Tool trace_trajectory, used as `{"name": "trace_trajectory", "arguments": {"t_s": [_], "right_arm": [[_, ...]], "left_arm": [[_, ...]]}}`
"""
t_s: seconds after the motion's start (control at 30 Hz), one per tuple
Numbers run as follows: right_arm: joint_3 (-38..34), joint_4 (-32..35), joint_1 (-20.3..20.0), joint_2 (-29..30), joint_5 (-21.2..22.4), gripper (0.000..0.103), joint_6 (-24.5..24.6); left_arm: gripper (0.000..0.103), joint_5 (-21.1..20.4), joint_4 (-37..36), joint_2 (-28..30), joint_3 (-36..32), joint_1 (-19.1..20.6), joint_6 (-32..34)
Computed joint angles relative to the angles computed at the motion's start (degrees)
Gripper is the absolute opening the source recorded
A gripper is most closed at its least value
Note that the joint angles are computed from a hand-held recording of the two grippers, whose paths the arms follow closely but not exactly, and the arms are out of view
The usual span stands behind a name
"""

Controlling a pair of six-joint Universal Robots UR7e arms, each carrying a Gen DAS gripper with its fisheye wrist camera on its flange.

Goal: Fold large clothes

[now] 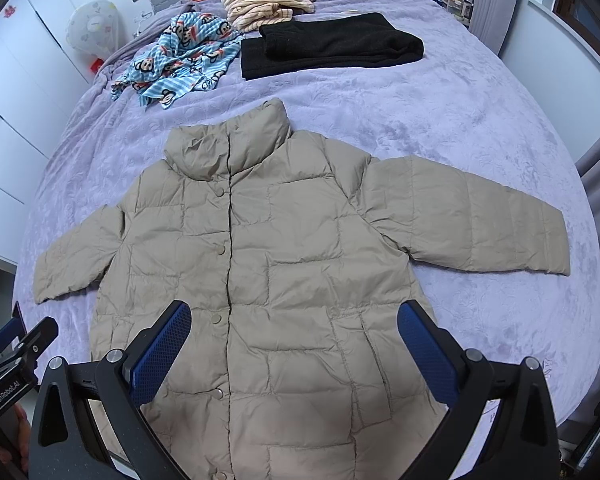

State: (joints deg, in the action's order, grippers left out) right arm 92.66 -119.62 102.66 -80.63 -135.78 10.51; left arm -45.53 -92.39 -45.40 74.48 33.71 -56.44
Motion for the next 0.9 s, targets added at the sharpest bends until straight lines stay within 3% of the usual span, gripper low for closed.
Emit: {"name": "trace_trajectory", "arguments": {"t_s": [0.9], "right_arm": [[0.3,0.2,0.0,-0.2,0.0,0.103,0.5]], "left_arm": [[0.103,-0.2,-0.7,-0.5,0.9,0.1,0.1]]}}
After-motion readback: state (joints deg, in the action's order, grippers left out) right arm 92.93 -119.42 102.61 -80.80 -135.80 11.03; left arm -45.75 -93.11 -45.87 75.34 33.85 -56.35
